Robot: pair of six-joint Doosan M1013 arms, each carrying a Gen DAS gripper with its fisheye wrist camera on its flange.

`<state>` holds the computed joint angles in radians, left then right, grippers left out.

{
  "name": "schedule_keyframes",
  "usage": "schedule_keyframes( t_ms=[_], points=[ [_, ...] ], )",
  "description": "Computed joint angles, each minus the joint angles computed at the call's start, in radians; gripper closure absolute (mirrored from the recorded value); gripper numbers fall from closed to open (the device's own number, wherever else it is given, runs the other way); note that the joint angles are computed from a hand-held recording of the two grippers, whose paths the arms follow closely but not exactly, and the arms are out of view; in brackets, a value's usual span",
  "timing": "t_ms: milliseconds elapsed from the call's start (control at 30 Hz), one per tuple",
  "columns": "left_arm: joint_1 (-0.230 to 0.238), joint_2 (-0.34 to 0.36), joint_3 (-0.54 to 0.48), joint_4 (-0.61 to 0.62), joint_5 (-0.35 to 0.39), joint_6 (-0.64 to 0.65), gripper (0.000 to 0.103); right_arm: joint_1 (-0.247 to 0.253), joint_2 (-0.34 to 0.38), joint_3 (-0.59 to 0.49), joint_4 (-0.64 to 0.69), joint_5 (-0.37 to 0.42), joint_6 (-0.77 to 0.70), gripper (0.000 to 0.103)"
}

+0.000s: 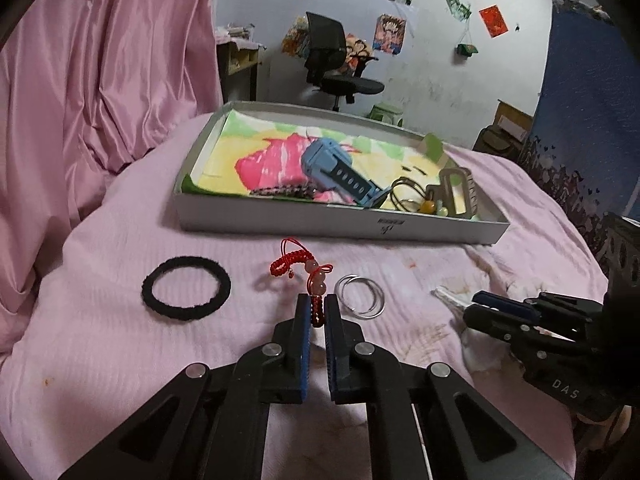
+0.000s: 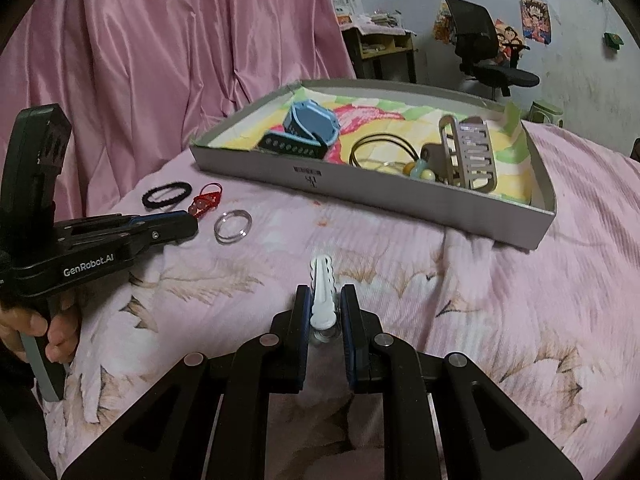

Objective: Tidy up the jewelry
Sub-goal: 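Grasp the red string bracelet with the left tool while the right tool holds the clip, then carry the red bracelet and white clip over the tray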

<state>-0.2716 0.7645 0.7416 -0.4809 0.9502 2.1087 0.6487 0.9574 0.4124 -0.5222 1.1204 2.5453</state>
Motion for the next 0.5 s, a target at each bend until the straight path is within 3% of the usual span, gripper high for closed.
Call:
schedule_keyframes(
  t_ms=[267, 500],
  points=[
    [0.009, -0.034, 0.055, -0.111, -0.076, 0.082, 0.096, 0.008, -0.018, 0.03, -0.052, -0.038, 0.011, 0.09],
    [0.007, -0.033, 0.05, -0.198, -0.158, 0.115, 0.096, 0.021, -0.057, 0.102, -0.193, -0.101, 0.094, 0.09]
  ],
)
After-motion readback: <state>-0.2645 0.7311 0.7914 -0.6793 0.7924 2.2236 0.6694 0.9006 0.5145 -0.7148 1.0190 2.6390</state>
